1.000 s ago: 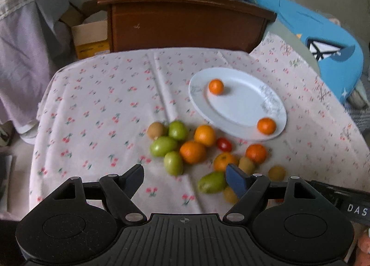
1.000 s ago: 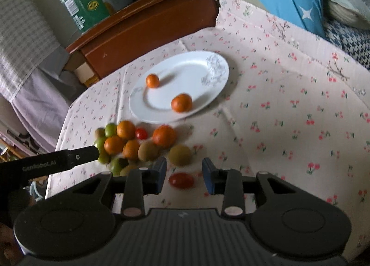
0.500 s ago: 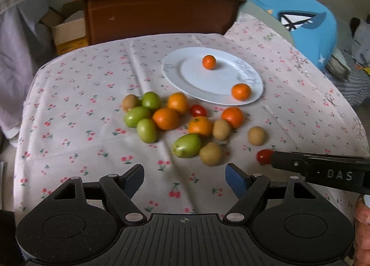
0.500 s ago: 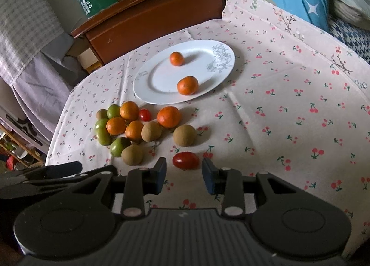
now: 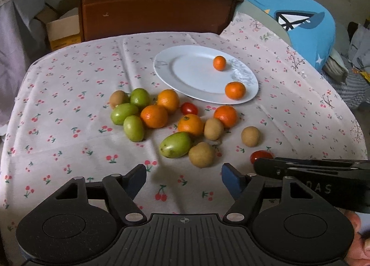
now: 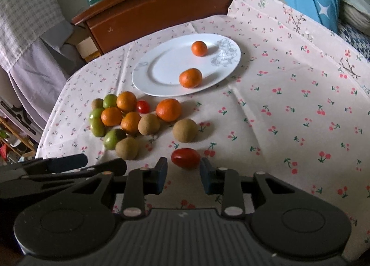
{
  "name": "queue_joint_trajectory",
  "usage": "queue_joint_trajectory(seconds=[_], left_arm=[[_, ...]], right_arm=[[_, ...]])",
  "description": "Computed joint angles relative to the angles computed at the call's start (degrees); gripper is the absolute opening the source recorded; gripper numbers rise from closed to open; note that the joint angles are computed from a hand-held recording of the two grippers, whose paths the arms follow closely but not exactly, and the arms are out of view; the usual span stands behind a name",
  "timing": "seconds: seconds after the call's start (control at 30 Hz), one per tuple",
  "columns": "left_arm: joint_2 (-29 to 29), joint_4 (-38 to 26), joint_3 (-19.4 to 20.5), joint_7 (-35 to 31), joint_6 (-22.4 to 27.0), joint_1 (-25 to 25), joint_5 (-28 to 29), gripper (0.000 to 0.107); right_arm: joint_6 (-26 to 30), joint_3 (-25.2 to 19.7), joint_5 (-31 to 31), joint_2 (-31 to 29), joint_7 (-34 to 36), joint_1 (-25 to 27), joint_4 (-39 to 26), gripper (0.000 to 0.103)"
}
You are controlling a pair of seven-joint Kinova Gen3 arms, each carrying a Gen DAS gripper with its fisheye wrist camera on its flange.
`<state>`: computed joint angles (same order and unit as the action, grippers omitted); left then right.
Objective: Organize fruits
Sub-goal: 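Grasp the small red tomato with the right tool, then grasp a brown kiwi with the left tool while the right tool holds the tomato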
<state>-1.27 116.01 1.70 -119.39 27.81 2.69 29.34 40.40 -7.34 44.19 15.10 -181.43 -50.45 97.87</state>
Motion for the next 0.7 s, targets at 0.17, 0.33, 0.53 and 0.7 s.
queue_joint_trajectory(seconds=[0.17,0.33,0.53,0.7], left_arm=[[1.3,-0.5,0.4,-0.2,0.2,0.1,0.9,0.058],[1.7,-0.2,1.1,0.4,-1.8,0.2,1.8,0.054],[2.7,0.0,2.2,-0.2,-4.1,0.8,1.8,0.047],[2.8,0.7,2.7,-0.2,-6.4,1.0,1.4,0.046]], right_arm=[[-0.4,0.3,1.1,-0.7,-2.1,-0.1,0.9,0.016],[0.0,0.1,2.0,-1.1,-4.8,0.3,1.4,0.014],[-2.3,-0.3,-0.1,-1.6,-5.3,2.0,2.2,0.018],[-4.2,-0.1,0.2,-2.3,-7.3,2.2,3.5,0.020]])
